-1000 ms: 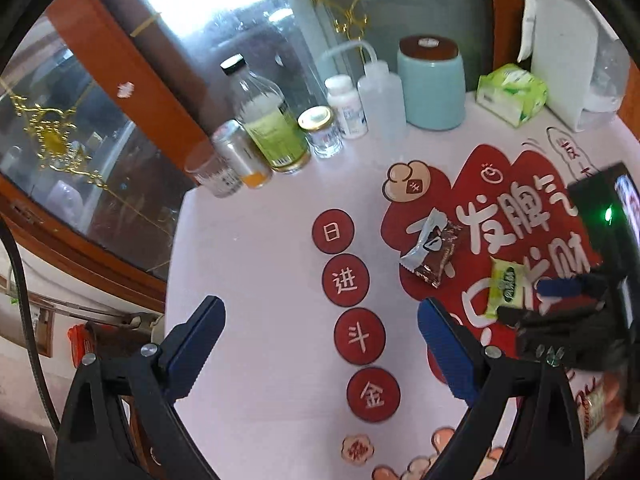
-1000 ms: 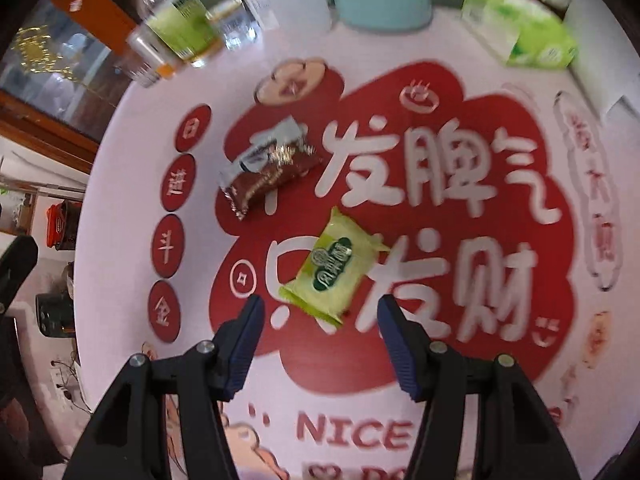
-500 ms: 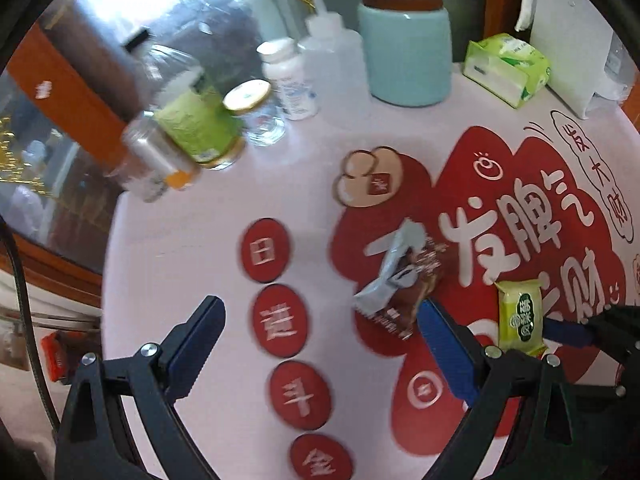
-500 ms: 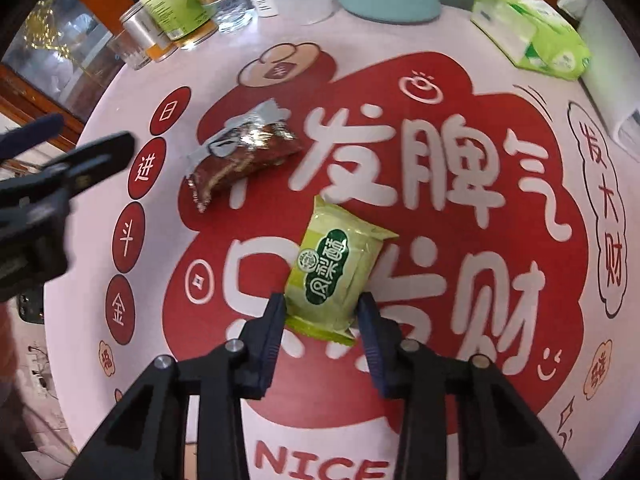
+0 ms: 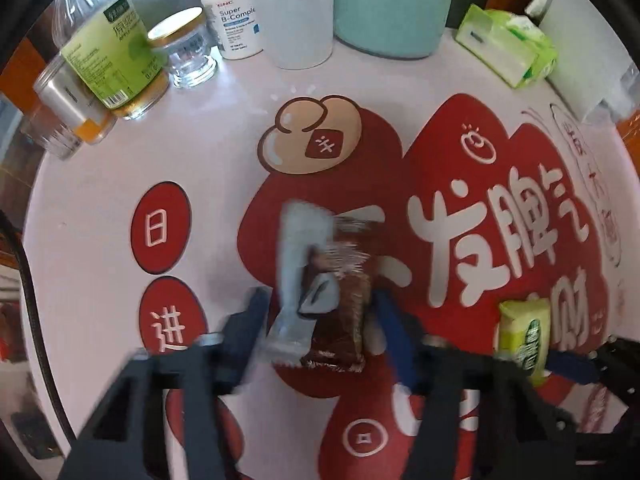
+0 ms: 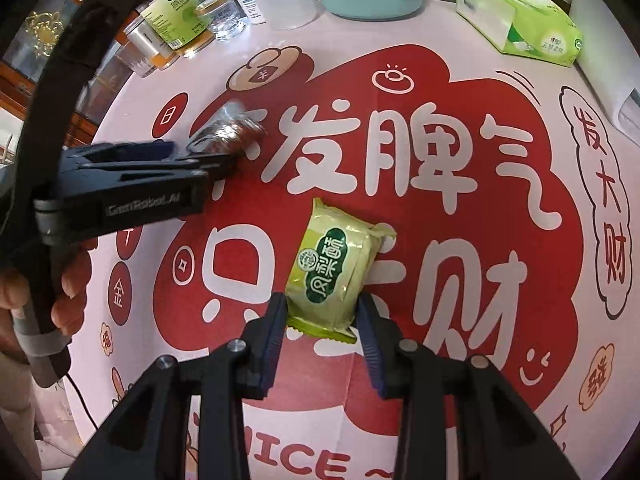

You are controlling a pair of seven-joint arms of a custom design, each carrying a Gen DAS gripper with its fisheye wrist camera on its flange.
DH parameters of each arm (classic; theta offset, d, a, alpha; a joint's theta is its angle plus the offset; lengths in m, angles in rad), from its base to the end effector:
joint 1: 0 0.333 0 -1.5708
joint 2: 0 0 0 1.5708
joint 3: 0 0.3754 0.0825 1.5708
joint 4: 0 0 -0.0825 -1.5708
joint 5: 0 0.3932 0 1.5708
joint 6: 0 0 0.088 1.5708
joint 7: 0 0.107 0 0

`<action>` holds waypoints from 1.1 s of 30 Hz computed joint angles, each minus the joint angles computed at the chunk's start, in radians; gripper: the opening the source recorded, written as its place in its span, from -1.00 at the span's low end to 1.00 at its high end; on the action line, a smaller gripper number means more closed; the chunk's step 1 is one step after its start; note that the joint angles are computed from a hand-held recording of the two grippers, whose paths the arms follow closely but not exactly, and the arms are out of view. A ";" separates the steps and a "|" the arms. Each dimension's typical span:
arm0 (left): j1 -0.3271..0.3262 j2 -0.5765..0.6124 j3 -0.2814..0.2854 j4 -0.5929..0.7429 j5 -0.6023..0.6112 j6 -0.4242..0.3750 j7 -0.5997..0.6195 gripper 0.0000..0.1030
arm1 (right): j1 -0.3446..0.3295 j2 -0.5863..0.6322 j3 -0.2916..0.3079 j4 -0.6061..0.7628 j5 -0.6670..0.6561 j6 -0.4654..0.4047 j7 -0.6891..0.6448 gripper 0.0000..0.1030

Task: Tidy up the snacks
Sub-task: 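Grasp the brown chocolate bar with left tool while right tool grasps green-yellow packet, then carry both snacks over the tray and open both tools to drop them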

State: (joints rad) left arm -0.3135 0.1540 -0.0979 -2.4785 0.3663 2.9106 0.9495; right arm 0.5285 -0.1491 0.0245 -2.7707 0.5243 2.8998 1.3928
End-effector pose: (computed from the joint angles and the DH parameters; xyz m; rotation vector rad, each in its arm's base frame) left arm 0.4618 -0.2251 0.3082 -1.9335 2.2071 -0.3481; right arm 0.3560 0.1844 0.3336 -2.2104 1.7375 0.0073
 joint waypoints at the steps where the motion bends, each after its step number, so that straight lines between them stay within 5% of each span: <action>1: -0.013 -0.001 0.015 0.001 0.031 -0.002 -0.031 -0.30 | 0.001 0.004 0.001 0.002 0.001 0.004 0.000 -0.30; 6: -0.053 -0.025 0.049 -0.017 0.206 -0.010 -0.213 -0.37 | -0.001 0.006 0.010 0.003 -0.020 0.006 0.020 -0.36; 8: -0.046 -0.054 0.027 -0.032 0.238 -0.037 -0.257 -0.38 | 0.001 -0.014 0.009 -0.005 -0.025 -0.005 0.021 -0.56; 11: -0.026 -0.150 -0.021 -0.076 0.243 -0.078 -0.291 -0.39 | -0.002 -0.065 0.009 -0.027 -0.059 -0.024 0.048 -0.57; 12: -0.015 -0.175 -0.034 -0.087 0.232 -0.083 -0.284 -0.39 | 0.002 -0.082 0.005 -0.036 -0.069 -0.026 0.055 -0.91; 18: -0.025 -0.479 -0.123 -0.191 0.113 -0.195 -0.206 -0.40 | 0.024 -0.264 -0.018 -0.109 -0.153 -0.071 0.129 -1.00; 29: -0.187 -1.013 -0.228 -0.328 -0.229 -0.464 -0.070 -0.41 | 0.049 -0.291 -0.062 -0.119 -0.268 -0.095 0.256 -0.98; 31: -0.219 -1.063 -0.260 -0.343 -0.293 -0.523 -0.069 -0.41 | 0.024 -0.271 -0.026 -0.122 -0.311 -0.085 0.293 -0.90; 33: -0.256 -1.109 -0.298 -0.360 -0.365 -0.571 -0.081 -0.41 | -0.012 -0.249 0.011 -0.124 -0.366 -0.074 0.351 -0.49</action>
